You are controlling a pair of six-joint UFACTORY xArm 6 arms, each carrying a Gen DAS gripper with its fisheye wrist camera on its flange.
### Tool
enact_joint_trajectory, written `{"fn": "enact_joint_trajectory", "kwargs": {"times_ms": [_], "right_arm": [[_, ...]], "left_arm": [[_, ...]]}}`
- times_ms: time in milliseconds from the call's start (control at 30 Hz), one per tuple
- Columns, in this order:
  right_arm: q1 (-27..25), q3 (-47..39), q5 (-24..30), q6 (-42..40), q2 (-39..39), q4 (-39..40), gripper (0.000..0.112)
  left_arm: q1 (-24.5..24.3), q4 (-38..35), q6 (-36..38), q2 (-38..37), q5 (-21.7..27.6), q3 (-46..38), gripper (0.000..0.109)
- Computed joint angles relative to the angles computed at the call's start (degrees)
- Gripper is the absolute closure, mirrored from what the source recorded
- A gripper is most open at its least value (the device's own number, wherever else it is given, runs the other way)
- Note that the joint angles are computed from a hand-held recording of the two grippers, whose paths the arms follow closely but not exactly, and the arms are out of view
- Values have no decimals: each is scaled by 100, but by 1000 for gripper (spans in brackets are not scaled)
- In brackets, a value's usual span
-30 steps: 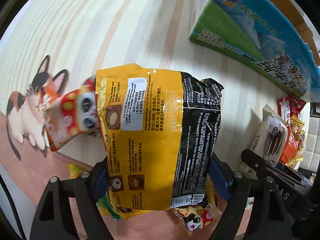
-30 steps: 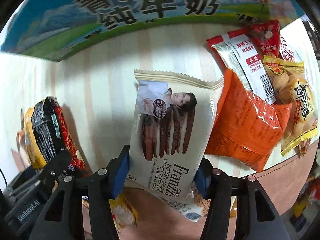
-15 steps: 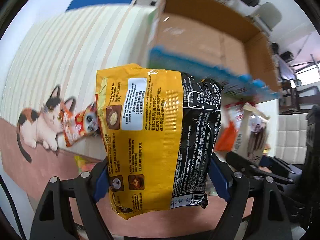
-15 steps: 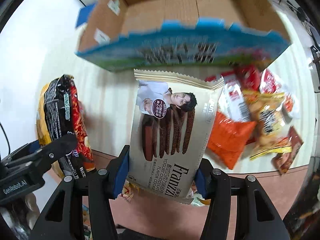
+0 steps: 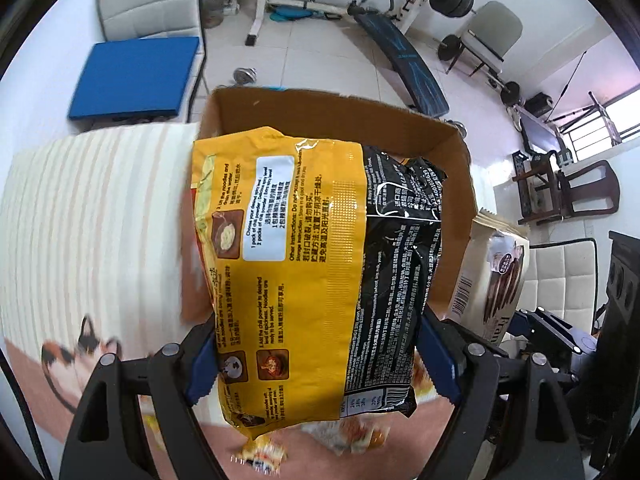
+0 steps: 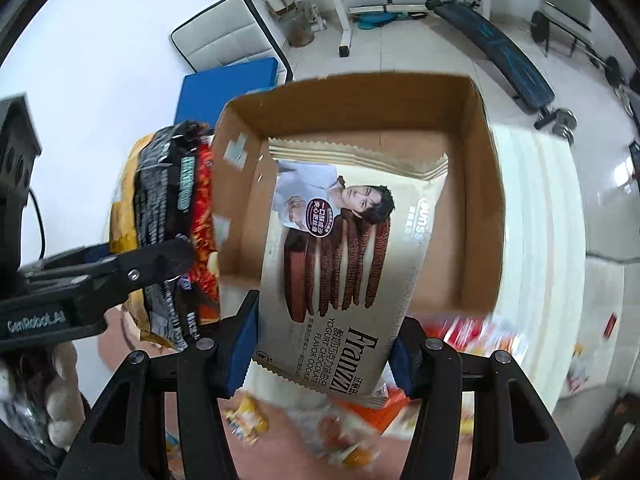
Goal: Organize snacks
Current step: 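Carry the yellow-black bag with the left tool while the right tool carries the Franzzi pack into the box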
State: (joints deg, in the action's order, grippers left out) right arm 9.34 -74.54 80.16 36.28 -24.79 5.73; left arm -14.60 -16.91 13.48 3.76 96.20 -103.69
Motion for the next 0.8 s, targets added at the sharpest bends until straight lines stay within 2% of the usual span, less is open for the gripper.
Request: {"fn": "enact_joint_trajectory", "kwargs": {"times_ms": [167,200,400,500,600,733,800], "right_arm": [[-596,-195,-86,-803,738,225,53],[-743,-357,-13,-996,950,258,53],[-999,-259,-269,-1553,1752,352,53],[-1058,-98,-337,-1651,1866,444,53],[-1036,44,-453,-1714,1938,515,53],[-978,-28,-439,-1740,2056,463,52],[-957,-78,-451,-1774,2147,365,52]], "left_arm": [[-443,143,-367,1180,292,-1270,25],[-524,149,-481,1498,468,-1757,25],[-743,90,-800,3127,1282,-3692,25],[-829,86,-927,3551,1435,-4193,25],[-908,159,-1004,3705,1399,-4275,25],[-982,306,-956,3394,1182,-3661,25],[-982,286,-966,3444,1242,-3691,25]]}}
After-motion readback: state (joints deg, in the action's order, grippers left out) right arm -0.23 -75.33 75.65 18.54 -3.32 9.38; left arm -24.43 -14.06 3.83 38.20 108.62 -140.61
